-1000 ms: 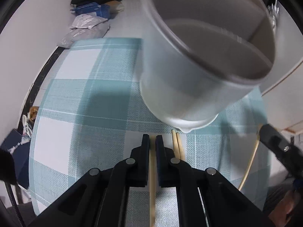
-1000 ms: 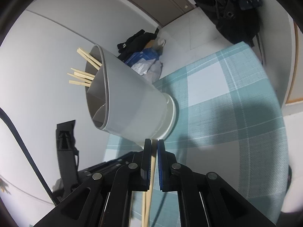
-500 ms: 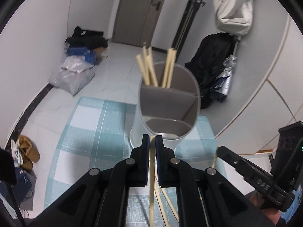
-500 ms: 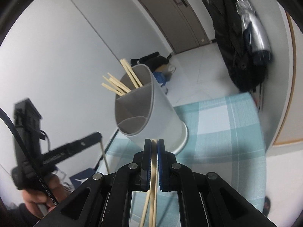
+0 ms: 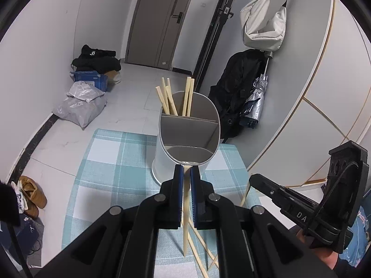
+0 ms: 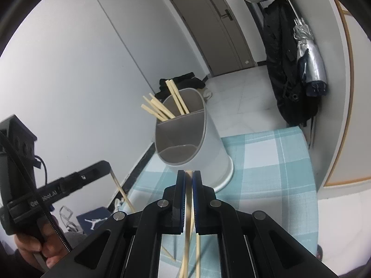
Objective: Organize utensils
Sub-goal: 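Carry both held chopsticks up over the white holder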
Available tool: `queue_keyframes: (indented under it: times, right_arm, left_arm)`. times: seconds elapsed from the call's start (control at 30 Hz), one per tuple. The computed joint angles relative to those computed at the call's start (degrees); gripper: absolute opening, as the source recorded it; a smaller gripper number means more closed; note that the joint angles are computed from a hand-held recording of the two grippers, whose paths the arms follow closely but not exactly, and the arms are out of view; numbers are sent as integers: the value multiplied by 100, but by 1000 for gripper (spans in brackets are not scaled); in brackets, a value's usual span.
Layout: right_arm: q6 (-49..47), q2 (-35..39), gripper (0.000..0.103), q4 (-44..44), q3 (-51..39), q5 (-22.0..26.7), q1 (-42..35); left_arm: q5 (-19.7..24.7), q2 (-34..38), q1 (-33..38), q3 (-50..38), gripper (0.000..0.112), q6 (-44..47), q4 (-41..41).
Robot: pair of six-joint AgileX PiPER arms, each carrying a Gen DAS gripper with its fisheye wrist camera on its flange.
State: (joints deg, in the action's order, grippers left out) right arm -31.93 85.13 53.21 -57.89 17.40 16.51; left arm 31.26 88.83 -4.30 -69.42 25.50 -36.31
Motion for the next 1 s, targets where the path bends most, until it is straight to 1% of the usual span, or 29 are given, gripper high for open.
queue_keyframes:
  times: [0.1, 0.17, 0.2, 0.27, 0.3, 0.63, 0.83, 0.93, 1.0]
  right_arm:
    - [192, -39, 5, -177, 28, -46, 54]
    - [341, -59, 5, -293, 24, -30, 63]
    - [320, -74, 5, -264, 28, -19, 60]
    - [304, -106, 5, -268, 39, -24, 49]
    - [350, -118, 5, -323, 33, -22, 51]
    - [311, -101, 5, -370, -141, 50, -252]
    - [331, -72, 5, -462, -378, 158, -343]
    - [375, -78, 5, -546, -547, 228, -364]
    - [433, -87, 5, -646, -686, 272, -375]
  left_arm:
    - [225, -56, 105, -37, 3, -66, -114]
    - [131, -173, 77, 41, 3, -32, -87]
    - [171, -200, 89, 43, 3, 22, -127]
    - [521, -161, 272, -23, 3, 389, -645]
    - [510, -194, 303, 3, 3, 457, -739]
    - [625, -247, 260, -266, 3, 251, -441]
    - [730, -166, 211, -606, 3, 131, -266]
    - [942, -68, 264, -902, 3, 174, -327]
    - [1005, -44, 289, -1037, 3, 188, -390]
